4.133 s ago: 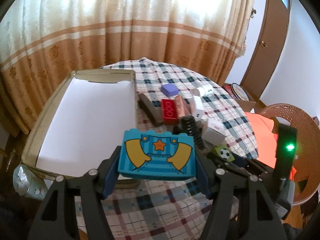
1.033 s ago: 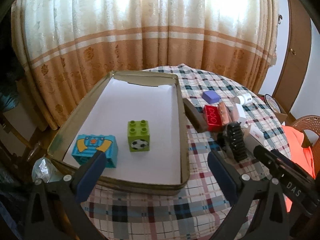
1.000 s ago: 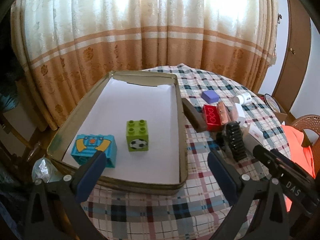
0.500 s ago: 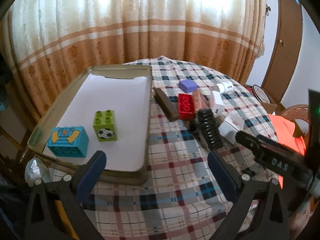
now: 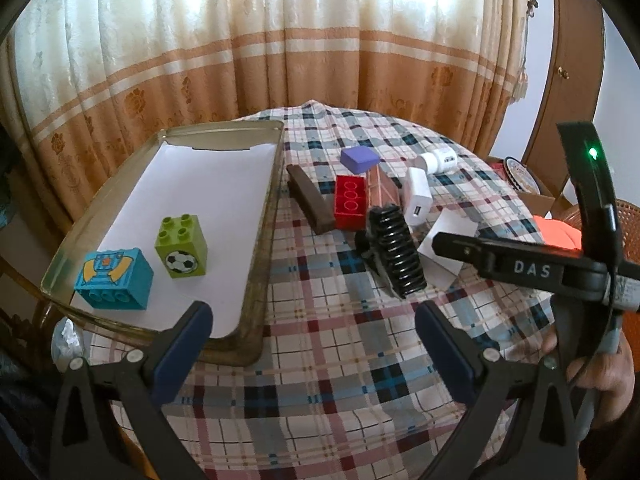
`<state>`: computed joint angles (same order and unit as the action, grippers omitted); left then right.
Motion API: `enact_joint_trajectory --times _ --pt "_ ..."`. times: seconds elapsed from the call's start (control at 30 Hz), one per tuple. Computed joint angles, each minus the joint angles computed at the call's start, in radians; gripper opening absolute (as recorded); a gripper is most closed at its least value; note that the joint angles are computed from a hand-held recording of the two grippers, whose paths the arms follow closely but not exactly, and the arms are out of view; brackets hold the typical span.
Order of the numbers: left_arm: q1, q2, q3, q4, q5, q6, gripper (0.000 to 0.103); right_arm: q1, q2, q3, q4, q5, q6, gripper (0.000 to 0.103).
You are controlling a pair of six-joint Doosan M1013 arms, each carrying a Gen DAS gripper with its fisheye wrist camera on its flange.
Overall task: Organize rigid objects
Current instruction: 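Grasp the white box with the right gripper and lift it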
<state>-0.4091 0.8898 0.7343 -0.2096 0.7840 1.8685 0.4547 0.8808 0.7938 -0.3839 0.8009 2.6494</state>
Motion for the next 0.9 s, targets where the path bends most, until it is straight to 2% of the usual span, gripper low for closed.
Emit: enact_joint_trajectory --times 0.1,0.17,0.2,0.43,0.53,0.6,0.8,0.9 --pt "-0.005 0.003 -0.005 0.017 0.001 -0.015 0.102 -0.010 0.013 -0.028 0.041 0.031 -0.020 0.076" --pt "-0.008 0.007 -0.011 0.025 0.007 -0.028 0.102 -0.016 0.006 -0.012 0.055 -0.007 0.031 0.076" --pt "-0.009 0.009 -0.015 0.028 0.009 -0.033 0.102 -0.017 0.014 -0.025 0.060 0.000 0.052 0.076" --pt "-0.013 0.014 -0.022 0.091 0.005 -0.109 0.102 -0.004 0.086 -0.169 -0.008 0.135 0.148 0.076" --pt "-0.011 0.013 -0.022 0.099 0.003 -0.132 0.102 0.003 0.130 -0.260 -0.020 0.228 0.087 0.076" --pt "-0.010 0.012 -0.020 0.098 -0.004 -0.133 0.102 0.006 0.136 -0.273 -0.019 0.251 0.041 0.076" --pt "-0.016 0.005 -0.008 0.106 -0.023 -0.113 0.102 0.003 0.131 -0.272 0.038 0.288 -0.124 0.076" --pt "-0.018 0.001 -0.004 0.095 -0.036 -0.092 0.102 -0.001 0.101 -0.222 0.065 0.286 -0.148 0.076"
